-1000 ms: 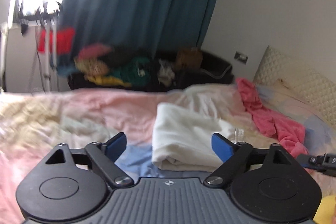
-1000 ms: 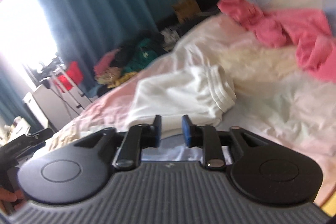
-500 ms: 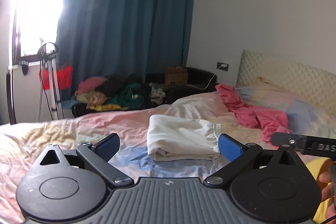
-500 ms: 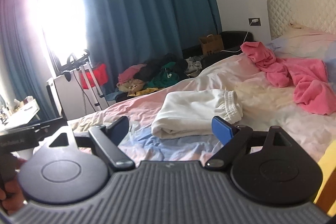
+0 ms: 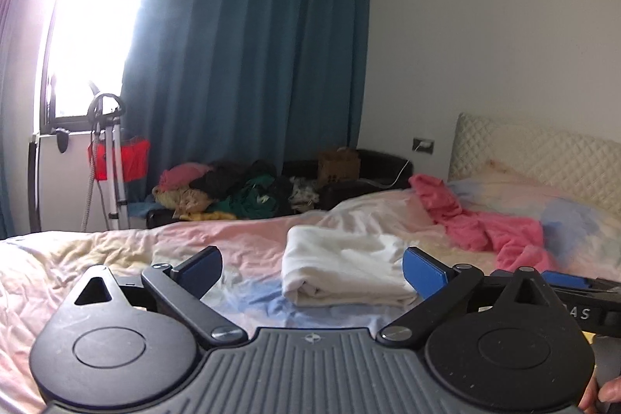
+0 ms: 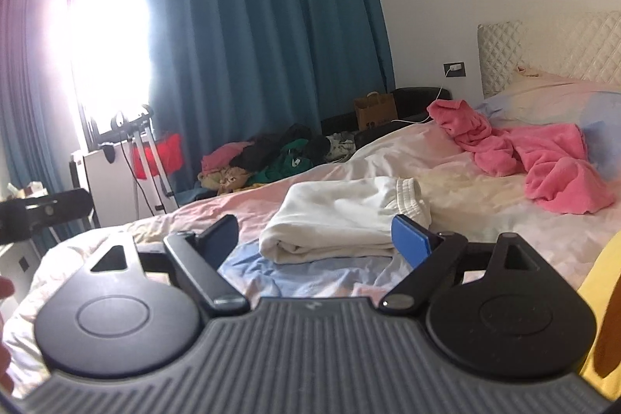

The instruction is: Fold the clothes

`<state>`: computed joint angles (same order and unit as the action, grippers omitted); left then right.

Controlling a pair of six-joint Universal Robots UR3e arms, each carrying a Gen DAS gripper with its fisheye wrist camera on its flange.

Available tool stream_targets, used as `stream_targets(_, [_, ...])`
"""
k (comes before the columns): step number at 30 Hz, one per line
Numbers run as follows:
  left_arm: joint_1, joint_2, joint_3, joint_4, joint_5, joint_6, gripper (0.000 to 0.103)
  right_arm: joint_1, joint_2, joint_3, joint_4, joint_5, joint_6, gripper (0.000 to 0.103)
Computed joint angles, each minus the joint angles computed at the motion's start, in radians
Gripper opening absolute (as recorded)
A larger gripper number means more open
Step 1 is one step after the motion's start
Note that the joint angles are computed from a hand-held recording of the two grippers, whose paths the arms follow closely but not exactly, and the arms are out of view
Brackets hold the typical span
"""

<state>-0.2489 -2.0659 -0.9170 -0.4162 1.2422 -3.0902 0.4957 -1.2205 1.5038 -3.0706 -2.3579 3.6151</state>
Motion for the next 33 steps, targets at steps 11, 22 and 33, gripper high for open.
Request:
stream_targets(11, [0.005,-0.166,0.17,-0.075,-0.032,-0.023,0.1,-0.014,0.103,0.007,-0.091,-0.026,-0.047,0.087])
stream_targets(22, [-0.041,-0.281,0.264,-0.116,0.051,0.005,0.1,-0.066,0.128,0.012,-0.078,0.024,-0.009,0.087])
stream_targets(33, [-0.034,-0.329,0.348,-0.176,0.02,-0.018,0.101,-0.082,0.122,-0.005,-0.004,0.042,0.021,0.087])
